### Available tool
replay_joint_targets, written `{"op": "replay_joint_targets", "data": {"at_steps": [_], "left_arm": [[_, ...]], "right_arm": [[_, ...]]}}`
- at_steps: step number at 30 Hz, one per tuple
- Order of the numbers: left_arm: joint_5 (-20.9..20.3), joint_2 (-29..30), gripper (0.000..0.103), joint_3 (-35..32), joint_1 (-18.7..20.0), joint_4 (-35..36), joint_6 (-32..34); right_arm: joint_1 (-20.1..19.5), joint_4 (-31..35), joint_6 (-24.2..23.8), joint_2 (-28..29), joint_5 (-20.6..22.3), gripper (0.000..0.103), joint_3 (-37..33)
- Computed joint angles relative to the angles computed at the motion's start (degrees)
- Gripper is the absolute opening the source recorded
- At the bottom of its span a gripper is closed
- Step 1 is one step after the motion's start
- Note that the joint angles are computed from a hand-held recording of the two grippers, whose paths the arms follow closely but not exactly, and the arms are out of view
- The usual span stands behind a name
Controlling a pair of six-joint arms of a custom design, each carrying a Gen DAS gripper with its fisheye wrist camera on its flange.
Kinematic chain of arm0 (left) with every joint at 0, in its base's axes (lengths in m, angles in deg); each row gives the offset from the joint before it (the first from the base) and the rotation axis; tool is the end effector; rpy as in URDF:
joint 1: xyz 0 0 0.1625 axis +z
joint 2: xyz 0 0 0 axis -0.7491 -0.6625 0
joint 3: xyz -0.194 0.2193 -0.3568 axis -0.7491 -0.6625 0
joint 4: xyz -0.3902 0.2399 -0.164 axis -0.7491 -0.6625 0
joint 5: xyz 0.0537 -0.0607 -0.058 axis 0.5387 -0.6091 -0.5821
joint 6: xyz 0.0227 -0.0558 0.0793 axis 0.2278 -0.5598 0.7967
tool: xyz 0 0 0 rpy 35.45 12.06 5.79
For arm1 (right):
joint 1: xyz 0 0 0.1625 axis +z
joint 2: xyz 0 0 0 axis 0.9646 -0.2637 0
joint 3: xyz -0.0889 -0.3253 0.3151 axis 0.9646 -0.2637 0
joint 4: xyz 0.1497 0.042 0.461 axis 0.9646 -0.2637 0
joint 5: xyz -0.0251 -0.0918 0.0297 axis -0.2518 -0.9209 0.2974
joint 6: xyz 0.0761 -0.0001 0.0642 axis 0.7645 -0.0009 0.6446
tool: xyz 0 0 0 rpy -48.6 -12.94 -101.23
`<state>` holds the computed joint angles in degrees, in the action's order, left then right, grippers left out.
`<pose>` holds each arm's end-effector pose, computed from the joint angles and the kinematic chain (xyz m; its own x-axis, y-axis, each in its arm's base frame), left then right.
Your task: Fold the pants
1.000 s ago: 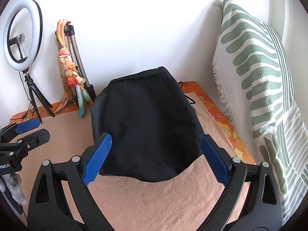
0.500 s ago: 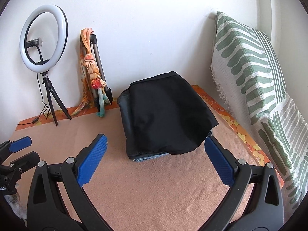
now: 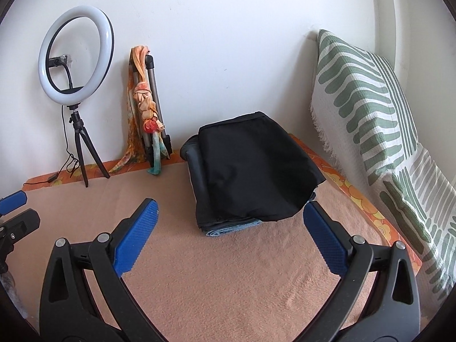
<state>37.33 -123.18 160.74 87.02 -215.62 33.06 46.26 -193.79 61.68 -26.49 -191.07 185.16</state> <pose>-0.2655 -0.4776 0.2064 -0.7670 0.2292 -0.5993 0.6148 0.5300 -0.5841 0.3015 -0.4084 0.2420 -0.6147 0.0885 0.7837 -0.5935 0.6025 -0.5336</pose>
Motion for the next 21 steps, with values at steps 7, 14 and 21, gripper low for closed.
{"op": "replay_joint_targets", "data": {"at_steps": [7, 14, 21], "left_arm": [[-0.08, -0.22, 0.089, 0.92, -0.09, 1.25, 0.83], [-0.05, -0.80, 0.089, 1.26, 0.27, 3.75, -0.16], [-0.03, -0.94, 0.089, 1.22, 0.43, 3.99, -0.49]], "right_arm": [[-0.69, -0.32, 1.08, 0.39, 0.26, 0.103, 0.05], [-0.63, -3.02, -1.02, 1.04, -0.66, 0.103, 0.11], [-0.74, -2.85, -0.43, 0.84, -0.62, 0.103, 0.09]]}}
